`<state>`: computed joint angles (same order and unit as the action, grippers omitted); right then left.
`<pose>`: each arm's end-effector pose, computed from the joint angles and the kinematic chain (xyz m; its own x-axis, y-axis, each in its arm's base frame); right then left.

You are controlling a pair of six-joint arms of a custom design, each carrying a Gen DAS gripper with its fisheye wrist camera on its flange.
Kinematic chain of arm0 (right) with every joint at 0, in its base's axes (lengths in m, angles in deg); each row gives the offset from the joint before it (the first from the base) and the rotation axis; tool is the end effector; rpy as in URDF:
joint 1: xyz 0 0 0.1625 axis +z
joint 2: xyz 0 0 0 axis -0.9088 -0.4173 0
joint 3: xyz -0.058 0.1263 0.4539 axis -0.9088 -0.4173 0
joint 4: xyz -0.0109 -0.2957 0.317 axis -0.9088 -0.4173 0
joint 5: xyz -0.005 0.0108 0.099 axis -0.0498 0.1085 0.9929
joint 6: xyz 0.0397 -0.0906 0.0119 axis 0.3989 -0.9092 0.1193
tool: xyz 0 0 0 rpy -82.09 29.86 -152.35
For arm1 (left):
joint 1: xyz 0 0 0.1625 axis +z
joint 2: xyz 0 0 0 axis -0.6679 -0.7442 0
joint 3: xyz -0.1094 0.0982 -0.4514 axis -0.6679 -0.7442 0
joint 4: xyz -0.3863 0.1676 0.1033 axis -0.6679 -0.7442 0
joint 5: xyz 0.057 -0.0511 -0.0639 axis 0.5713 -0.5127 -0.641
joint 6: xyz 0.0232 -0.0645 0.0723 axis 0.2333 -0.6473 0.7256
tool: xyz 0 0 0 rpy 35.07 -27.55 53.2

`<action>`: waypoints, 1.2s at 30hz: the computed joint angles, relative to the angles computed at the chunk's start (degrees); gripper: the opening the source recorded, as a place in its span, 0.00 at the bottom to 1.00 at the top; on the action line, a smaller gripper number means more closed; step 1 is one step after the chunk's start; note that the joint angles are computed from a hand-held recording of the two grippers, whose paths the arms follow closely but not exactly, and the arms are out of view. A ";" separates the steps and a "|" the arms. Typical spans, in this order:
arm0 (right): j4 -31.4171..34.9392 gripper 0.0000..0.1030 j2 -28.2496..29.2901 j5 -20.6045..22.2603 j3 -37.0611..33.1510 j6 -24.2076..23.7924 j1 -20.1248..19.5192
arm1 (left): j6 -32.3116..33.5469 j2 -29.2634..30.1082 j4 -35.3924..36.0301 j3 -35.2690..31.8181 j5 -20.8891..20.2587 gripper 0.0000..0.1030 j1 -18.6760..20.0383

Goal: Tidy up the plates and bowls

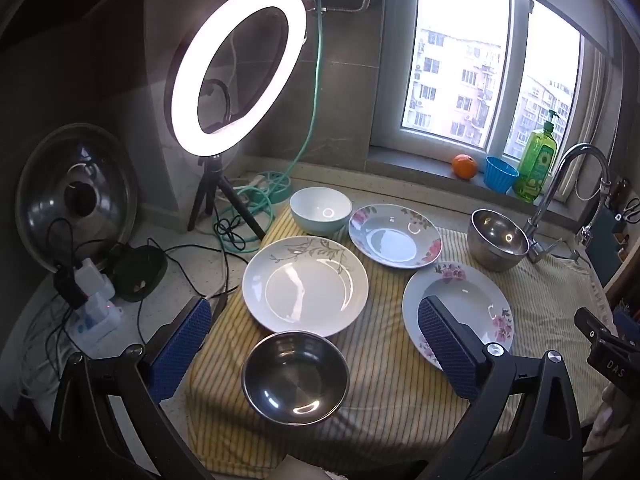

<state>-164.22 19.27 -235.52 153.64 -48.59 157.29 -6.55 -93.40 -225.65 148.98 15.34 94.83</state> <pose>0.0728 -0.6599 0.3445 -0.5461 0.6575 0.5192 -0.1934 0.5040 -0.8417 -0.3796 -0.8166 0.0434 -0.6728 0.4360 -0.5976 0.7117 0.6020 -0.3620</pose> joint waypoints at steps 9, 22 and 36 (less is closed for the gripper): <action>0.85 0.99 -0.19 0.25 0.09 0.56 -0.22 | 0.37 0.33 -0.30 -0.05 0.29 0.99 -0.27; 1.23 1.00 -0.30 0.51 0.25 1.00 -0.34 | 0.60 0.39 -0.72 0.20 0.55 0.99 -0.55; 0.94 1.00 -0.69 0.18 0.73 1.09 -0.44 | 0.69 0.49 -0.57 0.06 0.09 0.99 -0.78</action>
<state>-163.28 18.59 -235.34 154.37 -47.50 156.85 -5.86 -92.91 -226.22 149.04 15.43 94.05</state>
